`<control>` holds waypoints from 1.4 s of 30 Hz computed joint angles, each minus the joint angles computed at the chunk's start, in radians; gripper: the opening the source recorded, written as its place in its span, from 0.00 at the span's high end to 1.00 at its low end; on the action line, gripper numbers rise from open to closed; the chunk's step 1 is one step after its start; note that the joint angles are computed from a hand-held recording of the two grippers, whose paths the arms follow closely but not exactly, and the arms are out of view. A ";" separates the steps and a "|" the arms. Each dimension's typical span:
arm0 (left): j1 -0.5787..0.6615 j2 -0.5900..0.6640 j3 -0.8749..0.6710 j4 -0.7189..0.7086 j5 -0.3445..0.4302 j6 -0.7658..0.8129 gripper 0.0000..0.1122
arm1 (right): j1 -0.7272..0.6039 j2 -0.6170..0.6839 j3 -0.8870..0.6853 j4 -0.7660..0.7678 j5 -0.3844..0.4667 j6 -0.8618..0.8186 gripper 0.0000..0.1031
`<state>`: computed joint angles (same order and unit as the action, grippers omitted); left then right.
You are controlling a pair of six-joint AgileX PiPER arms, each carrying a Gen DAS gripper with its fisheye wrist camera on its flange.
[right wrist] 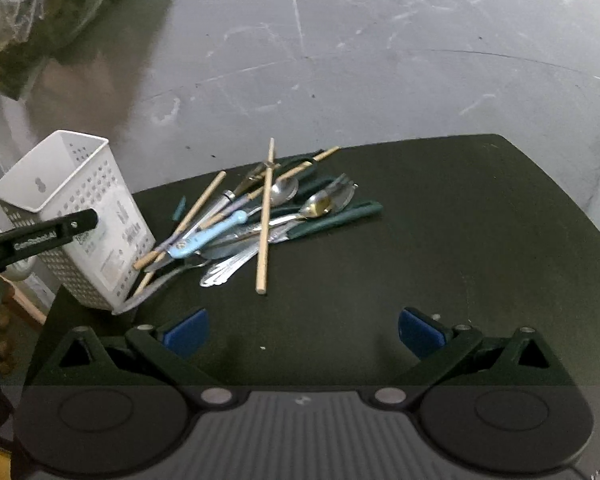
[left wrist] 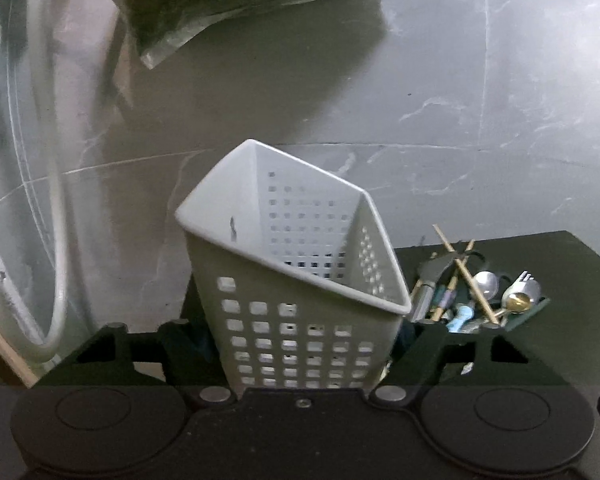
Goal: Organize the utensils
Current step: 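Move the left tool onto the white basket and hold it steady, then lower the right tool into the utensil pile and grasp a silver spoon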
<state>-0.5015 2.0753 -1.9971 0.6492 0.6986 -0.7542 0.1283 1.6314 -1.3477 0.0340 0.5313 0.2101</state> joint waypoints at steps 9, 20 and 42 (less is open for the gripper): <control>-0.026 -0.069 0.126 0.096 -0.030 -0.105 0.32 | -0.061 0.049 -0.051 0.089 0.000 -0.113 0.00; -0.129 -0.219 0.293 0.118 0.053 -0.148 0.32 | -0.237 0.280 -0.276 0.649 0.055 -0.682 0.00; -0.204 -0.251 0.316 0.161 0.141 -0.198 0.32 | -0.308 0.713 -0.907 0.701 0.325 -0.515 0.75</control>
<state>-0.7052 1.8248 -1.6807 0.8103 0.8401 -0.9518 -0.1801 2.3443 -2.2549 0.7349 0.8566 -0.3051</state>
